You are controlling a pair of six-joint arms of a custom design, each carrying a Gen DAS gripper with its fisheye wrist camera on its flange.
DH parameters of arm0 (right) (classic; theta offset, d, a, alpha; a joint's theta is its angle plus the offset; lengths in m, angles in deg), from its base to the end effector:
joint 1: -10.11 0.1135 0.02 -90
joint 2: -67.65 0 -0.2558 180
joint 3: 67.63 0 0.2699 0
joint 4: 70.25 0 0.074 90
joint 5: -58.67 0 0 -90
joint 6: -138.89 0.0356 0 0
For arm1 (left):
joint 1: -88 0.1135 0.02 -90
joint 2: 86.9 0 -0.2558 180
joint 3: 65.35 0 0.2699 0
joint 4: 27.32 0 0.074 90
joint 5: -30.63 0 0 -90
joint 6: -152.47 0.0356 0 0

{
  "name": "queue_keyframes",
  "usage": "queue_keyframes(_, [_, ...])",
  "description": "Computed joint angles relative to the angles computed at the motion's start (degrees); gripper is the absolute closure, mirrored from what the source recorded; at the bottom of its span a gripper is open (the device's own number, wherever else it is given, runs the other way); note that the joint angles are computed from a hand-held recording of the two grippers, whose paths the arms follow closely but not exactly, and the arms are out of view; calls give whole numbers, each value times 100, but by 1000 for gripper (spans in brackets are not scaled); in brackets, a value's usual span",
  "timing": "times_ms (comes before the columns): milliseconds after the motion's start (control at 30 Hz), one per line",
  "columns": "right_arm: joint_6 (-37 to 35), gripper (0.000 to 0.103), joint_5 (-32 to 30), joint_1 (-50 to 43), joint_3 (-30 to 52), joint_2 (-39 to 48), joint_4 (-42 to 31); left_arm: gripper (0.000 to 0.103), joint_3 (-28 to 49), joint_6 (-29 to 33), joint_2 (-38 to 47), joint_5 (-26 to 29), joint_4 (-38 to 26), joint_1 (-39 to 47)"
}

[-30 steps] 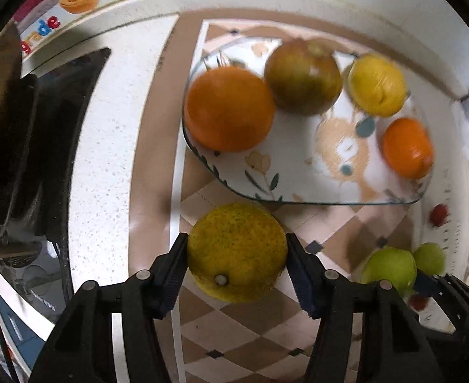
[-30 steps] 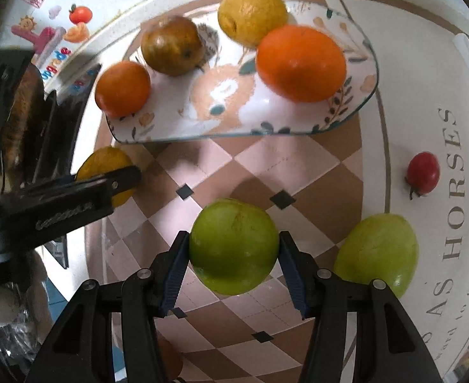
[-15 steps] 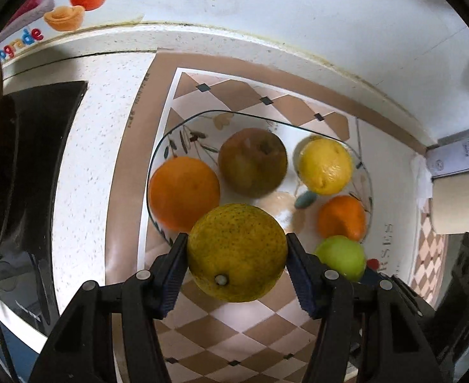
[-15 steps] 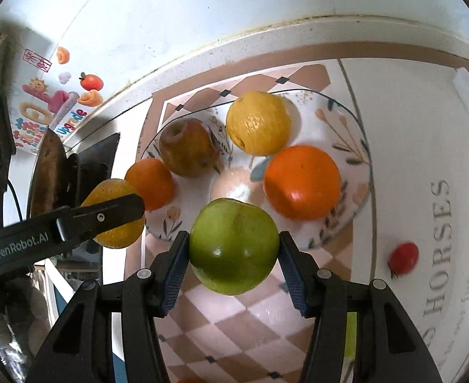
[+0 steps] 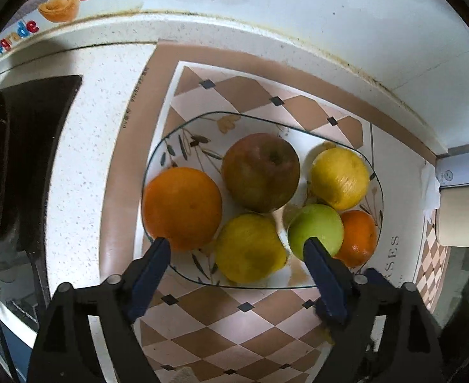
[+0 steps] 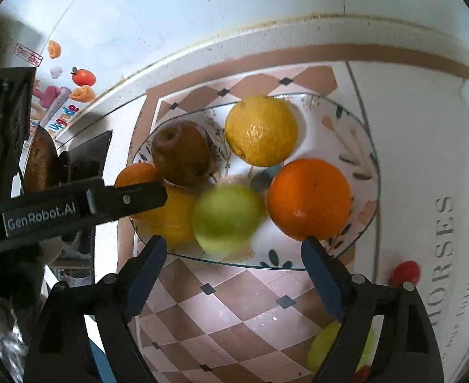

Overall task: Organize fruits
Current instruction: 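Withdraw both tools from the plate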

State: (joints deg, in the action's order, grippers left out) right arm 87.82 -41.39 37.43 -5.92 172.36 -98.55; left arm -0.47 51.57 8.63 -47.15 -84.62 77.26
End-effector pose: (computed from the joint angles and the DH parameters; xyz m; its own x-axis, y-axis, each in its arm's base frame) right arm 0.2791 0.1512 0.0735 -0.9699 0.1954 -0.1454 0.1386 0.9337 0.3302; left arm 0.2744 -0.0597 0.1218 -1.0000 0.0016 0.0049 0.0005 0.9767 -0.2145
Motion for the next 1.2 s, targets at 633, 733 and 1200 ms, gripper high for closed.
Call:
queue_keyframes(633, [163, 7, 1807, 644, -29, -1190, -1835, 11, -1165, 177, -2868, -1461, -645, -187])
queue_keyframes(733, [434, 7, 2067, 944, -140, -1723, -2164, 11, -1216, 161, -3662, -1506, -1099, -241])
queue_keyframes(1200, [2693, 7, 3284, 3215, 146, -3691, -4566, 11, -602, -28, -6551, -1669, -3444, -631])
